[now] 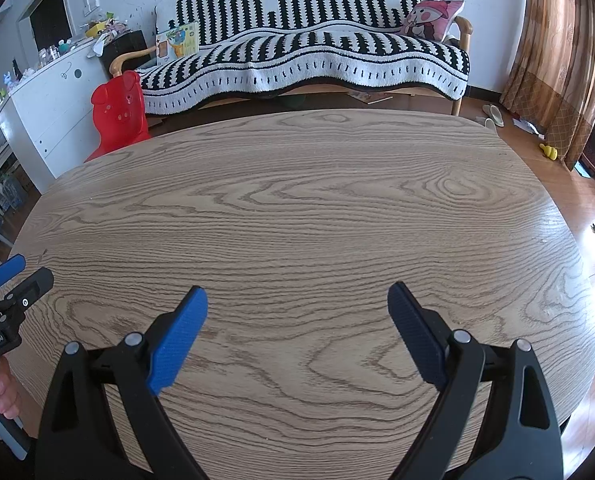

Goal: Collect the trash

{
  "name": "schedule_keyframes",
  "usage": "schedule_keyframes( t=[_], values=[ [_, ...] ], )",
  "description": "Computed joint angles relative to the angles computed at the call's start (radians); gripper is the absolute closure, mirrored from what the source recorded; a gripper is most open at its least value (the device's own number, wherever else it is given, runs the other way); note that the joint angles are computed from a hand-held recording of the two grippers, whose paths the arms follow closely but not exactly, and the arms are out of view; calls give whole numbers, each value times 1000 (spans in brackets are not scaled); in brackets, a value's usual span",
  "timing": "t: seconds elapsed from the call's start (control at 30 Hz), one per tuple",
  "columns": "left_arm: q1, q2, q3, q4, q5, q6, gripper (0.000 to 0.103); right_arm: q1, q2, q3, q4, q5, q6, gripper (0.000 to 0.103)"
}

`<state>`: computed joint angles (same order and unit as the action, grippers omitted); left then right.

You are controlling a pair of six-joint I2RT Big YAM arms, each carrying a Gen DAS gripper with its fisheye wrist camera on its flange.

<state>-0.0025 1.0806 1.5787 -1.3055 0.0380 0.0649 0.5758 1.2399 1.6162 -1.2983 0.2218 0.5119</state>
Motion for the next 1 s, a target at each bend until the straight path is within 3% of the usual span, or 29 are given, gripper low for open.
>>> schedule_keyframes(
  t=[0.77,1.0],
  values=[
    [0,-6,0,7,-26,-12,11,-6,5,17,-10,1,-14,15],
    [12,15,15,-19,-17,-17,11,-9,-2,4,-6,-2,-16,15]
  ],
)
